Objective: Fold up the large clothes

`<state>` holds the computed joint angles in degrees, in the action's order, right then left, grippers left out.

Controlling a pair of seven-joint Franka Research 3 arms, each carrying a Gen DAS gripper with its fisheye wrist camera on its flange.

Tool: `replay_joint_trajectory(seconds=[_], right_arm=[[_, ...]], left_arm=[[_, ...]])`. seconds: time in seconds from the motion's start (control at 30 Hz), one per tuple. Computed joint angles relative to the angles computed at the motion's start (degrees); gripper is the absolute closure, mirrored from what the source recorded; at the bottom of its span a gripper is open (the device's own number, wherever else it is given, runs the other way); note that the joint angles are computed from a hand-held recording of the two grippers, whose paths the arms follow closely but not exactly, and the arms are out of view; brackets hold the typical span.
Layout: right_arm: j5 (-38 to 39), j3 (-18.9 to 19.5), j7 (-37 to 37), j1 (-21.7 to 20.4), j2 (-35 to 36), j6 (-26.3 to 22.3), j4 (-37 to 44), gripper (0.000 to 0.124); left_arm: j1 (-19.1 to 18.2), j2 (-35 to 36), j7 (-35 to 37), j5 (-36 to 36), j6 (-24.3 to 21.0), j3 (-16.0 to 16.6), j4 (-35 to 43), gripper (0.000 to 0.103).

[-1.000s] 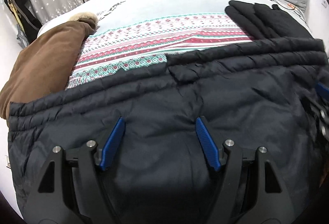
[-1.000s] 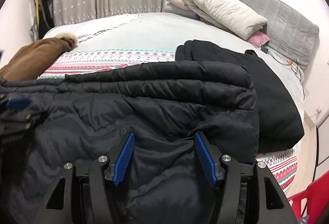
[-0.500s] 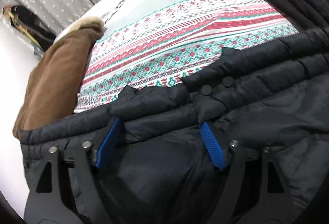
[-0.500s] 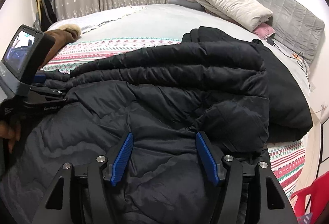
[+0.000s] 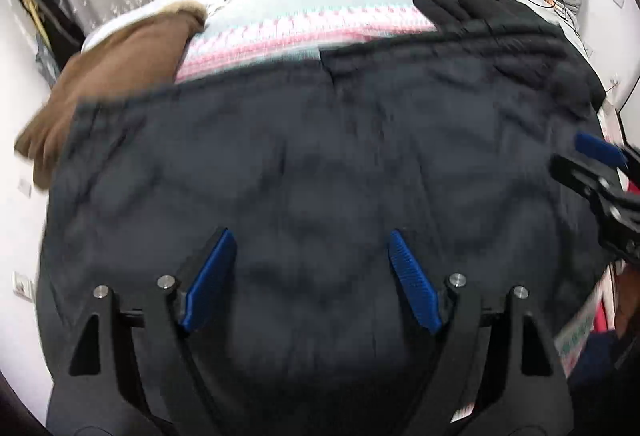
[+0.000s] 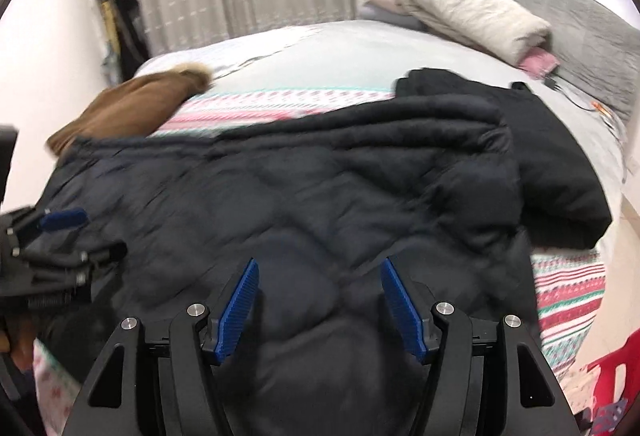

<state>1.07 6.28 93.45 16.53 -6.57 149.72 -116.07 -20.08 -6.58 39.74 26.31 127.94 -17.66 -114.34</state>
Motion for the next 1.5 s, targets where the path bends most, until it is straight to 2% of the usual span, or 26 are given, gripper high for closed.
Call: replay_joint_trajectory(seconds=[0.07, 0.17, 0.27, 0.3, 0.4, 0.47, 0.53, 0.6, 0.67, 0.77, 0.83, 0.9, 1.03, 1.17, 1.33, 1.4, 1.5], right_arm=[[1.0, 0.3, -1.4, 0.7, -0.1, -1.1, -0.3, 0.059], [-0.2, 0.8, -0.7, 1.2, 2.6, -3.6, 1.6, 0.057], [-10.2, 1.0, 6.5, 1.6, 6.3, -1.6, 3.4, 0.044], [-13.4, 0.8, 9.5, 1.9, 7.6, -0.7, 4.2, 0.043], [-16.6, -0.1, 13.5, 3.2, 8.5, -0.8, 5.3, 0.042], [-16.8, -0.4, 15.7, 3.6, 6.0, -2.0, 3.7, 0.042], [-11.1, -0.5, 14.0, 3.3, 0.8, 1.4, -1.5, 0.042], [-1.5, -1.7, 9.9, 3.5, -5.4, 5.7, -8.1, 0.042], [16.3, -7.1, 2.6, 7.0, -11.7, 6.4, -14.5, 0.041], [35.7, -14.3, -0.1, 9.0, -19.0, 7.1, -22.7, 0.041], [38.2, -14.6, 0.4, 6.0, -21.1, 7.2, -25.5, 0.041], [38.0, -13.0, 1.5, 2.0, -22.0, 7.8, -27.3, 0.041], [44.3, -13.5, 0.3, 0.2, -21.3, 8.2, -29.1, 0.041], [50.1, -13.8, -7.0, 2.7, -19.7, 11.0, -27.5, 0.041], [51.7, -9.7, -9.0, 4.0, -15.1, 16.6, -24.5, 0.042], [54.5, -9.4, -9.2, 5.3, -14.7, 19.1, -24.5, 0.048], [55.5, -8.1, -8.1, 6.1, -13.0, 23.7, -23.5, 0.069]], left_arm=[[-0.3, -0.8, -2.5, 2.7, -0.1, -0.9, -1.7, 0.023], [-1.0, 1.1, -3.7, 7.4, -3.2, -2.1, -0.1, 0.023], [-1.0, 2.9, -4.8, 8.4, -3.2, -1.2, 0.8, 0.021], [-1.1, 3.5, -5.5, 8.9, -3.2, -1.0, 1.1, 0.02], [-1.5, 3.9, -6.0, 9.2, -3.8, -0.8, 1.1, 0.019], [-1.8, 3.6, -6.2, 8.7, -4.1, -0.8, 1.0, 0.019], [-1.9, 3.4, -6.3, 9.0, -3.3, -0.6, 0.6, 0.019], [-1.8, 3.1, -6.2, 9.5, -2.2, -0.5, -0.1, 0.018], [-1.7, 2.3, -5.9, 9.3, -1.3, -0.3, -1.0, 0.018], [-1.4, 2.0, -5.5, 8.7, -0.4, -0.3, -1.4, 0.018], [-1.3, 1.8, -5.7, 8.5, -0.3, -0.4, -1.6, 0.018], [-1.3, 1.8, -5.8, 8.7, -0.7, -0.5, -1.5, 0.018], [-1.2, 1.9, -6.3, 8.6, -0.7, -0.6, -1.4, 0.018], [-1.3, 2.2, -6.7, 9.2, -0.8, -0.7, -1.2, 0.018], [-1.5, 2.8, -8.1, 9.7, -1.7, -0.7, -0.5, 0.018], [-1.6, 2.9, -8.6, 9.9, -1.8, -0.7, -0.4, 0.018], [-1.6, 3.1, -8.9, 10.1, -1.9, -0.7, -0.3, 0.018]])
